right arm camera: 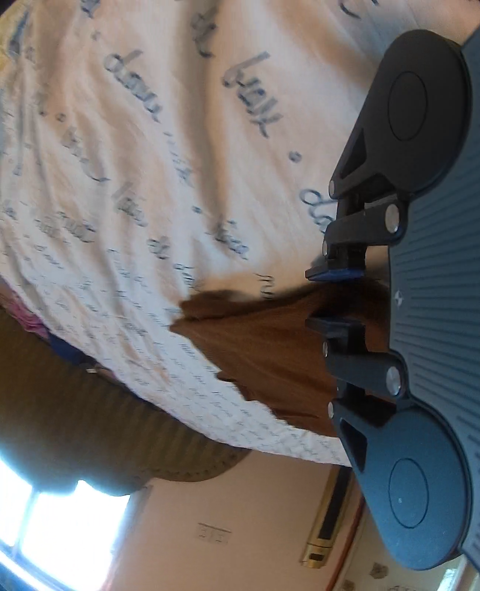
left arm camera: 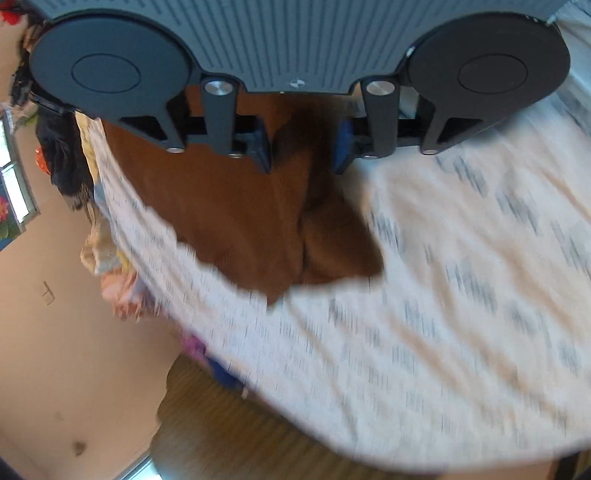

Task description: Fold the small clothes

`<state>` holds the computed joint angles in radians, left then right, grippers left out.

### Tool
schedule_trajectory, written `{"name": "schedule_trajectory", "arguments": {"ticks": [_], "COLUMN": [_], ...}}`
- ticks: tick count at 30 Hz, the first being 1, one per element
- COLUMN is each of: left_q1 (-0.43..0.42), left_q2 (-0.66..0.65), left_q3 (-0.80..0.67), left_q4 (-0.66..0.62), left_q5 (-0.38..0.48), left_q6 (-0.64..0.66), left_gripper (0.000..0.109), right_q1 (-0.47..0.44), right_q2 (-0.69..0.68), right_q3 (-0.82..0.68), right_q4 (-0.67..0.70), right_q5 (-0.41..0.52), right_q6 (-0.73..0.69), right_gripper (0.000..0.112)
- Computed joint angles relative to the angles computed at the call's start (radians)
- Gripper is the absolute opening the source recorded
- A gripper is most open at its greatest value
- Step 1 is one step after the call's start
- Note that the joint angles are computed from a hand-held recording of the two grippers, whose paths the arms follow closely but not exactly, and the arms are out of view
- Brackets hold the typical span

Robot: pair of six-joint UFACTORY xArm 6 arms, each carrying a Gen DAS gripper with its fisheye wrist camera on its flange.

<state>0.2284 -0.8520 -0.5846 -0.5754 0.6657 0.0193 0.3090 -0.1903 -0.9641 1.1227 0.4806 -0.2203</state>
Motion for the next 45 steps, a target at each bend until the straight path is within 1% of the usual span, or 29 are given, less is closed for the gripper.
{"name": "schedule_trajectory", "arguments": {"ticks": [1,2,3,4,5,6,7,8,10,11,13,14,15,17,18,22,24,26,27,28,29,31,33,35,37,39,42,43,45], "left_q1": [0.003,-0.004,-0.019,-0.038,-0.057,-0.072,-0.082,-0.097,-0.142,-0.178,-0.253,-0.282,-0.295,-0.298,-0.302,-0.289,-0.291,-0.303,-0.31,-0.315,-0.321,-0.345,-0.38,-0.423,-0.45,-0.466,-0.486,-0.495,-0.523], "left_q2": [0.001,0.023,0.062,0.106,0.153,0.197,0.23,0.249,0.259,0.255,0.251,0.256,0.27,0.294,0.293,0.28,0.28,0.28,0.283,0.285,0.286,0.291,0.326,0.414,0.545,0.709,0.959,1.026,1.131], "left_q3": [-0.011,-0.036,-0.069,-0.1,-0.135,-0.167,-0.193,-0.206,-0.198,-0.176,-0.121,-0.093,-0.081,-0.072,-0.061,-0.045,-0.039,-0.029,-0.03,-0.036,-0.048,-0.096,-0.171,-0.282,-0.415,-0.568,-0.814,-0.889,-1.01], "left_q4": [0.009,0.026,0.066,0.124,0.167,0.168,0.151,0.092,-0.047,-0.061,-0.015,0.034,0.055,0.086,0.092,0.053,0.079,0.13,0.198,0.248,0.256,0.158,0.02,-0.127,-0.276,-0.349,-0.281,-0.247,-0.172], "left_q5": [-0.052,-0.103,-0.153,-0.198,-0.226,-0.239,-0.234,-0.222,-0.208,-0.225,-0.289,-0.321,-0.319,-0.297,-0.31,-0.309,-0.315,-0.331,-0.334,-0.329,-0.318,-0.282,-0.257,-0.241,-0.197,-0.117,0.018,0.051,0.059], "left_q6": [0.012,0.017,0.003,-0.027,-0.047,-0.043,-0.042,-0.012,0.093,0.118,0.131,0.101,0.081,0.036,0.029,0.1,0.095,0.079,0.031,-0.009,-0.026,0.036,0.146,0.251,0.334,0.365,0.257,0.224,0.197], "left_gripper": [0.063,0.079,0.084,0.084,0.084,0.083,0.081,0.08,0.08,0.08,0.08,0.08,0.079,0.076,0.077,0.08,0.08,0.084,0.084,0.083,0.082,0.077,0.077,0.084,0.085,0.085,0.075,0.069,0.066], "right_q1": [0.0,-0.001,-0.001,-0.002,-0.005,-0.007,-0.004,-0.003,-0.023,-0.028,-0.018,-0.018,-0.025,-0.032,-0.029,-0.048,-0.049,-0.047,-0.056,-0.062,-0.069,-0.079,-0.079,-0.081,-0.087,-0.09,-0.098,-0.099,-0.101], "right_q2": [-0.008,-0.002,0.019,0.043,0.076,0.106,0.128,0.135,0.134,0.131,0.12,0.122,0.129,0.14,0.137,0.116,0.089,0.073,0.068,0.07,0.077,0.092,0.112,0.143,0.176,0.199,0.235,0.25,0.276], "right_q3": [0.0,-0.014,-0.046,-0.081,-0.128,-0.17,-0.198,-0.21,-0.209,-0.2,-0.175,-0.17,-0.171,-0.188,-0.195,-0.203,-0.179,-0.15,-0.134,-0.124,-0.12,-0.126,-0.145,-0.175,-0.21,-0.245,-0.304,-0.328,-0.37], "right_q4": [-0.004,-0.015,-0.046,-0.087,-0.144,-0.182,-0.179,-0.133,0.043,0.096,0.118,0.129,0.148,0.157,0.154,0.148,0.111,0.11,0.135,0.16,0.183,0.206,0.201,0.189,0.167,0.134,0.087,0.069,0.031], "right_q5": [-0.048,-0.087,-0.107,-0.107,-0.074,-0.031,0.002,0.047,0.165,0.195,0.187,0.19,0.218,0.285,0.307,0.436,0.443,0.394,0.376,0.359,0.356,0.381,0.411,0.445,0.487,0.521,0.586,0.606,0.648], "right_q6": [-0.014,-0.035,-0.048,-0.057,-0.055,-0.065,-0.093,-0.143,-0.292,-0.339,-0.35,-0.347,-0.357,-0.371,-0.397,-0.481,-0.49,-0.492,-0.487,-0.481,-0.482,-0.511,-0.543,-0.563,-0.582,-0.598,-0.621,-0.62,-0.629], "right_gripper": [0.048,0.061,0.078,0.079,0.079,0.079,0.079,0.079,0.078,0.078,0.079,0.079,0.079,0.079,0.079,0.079,0.079,0.079,0.079,0.079,0.079,0.079,0.079,0.079,0.079,0.079,0.079,0.079,0.079]}}
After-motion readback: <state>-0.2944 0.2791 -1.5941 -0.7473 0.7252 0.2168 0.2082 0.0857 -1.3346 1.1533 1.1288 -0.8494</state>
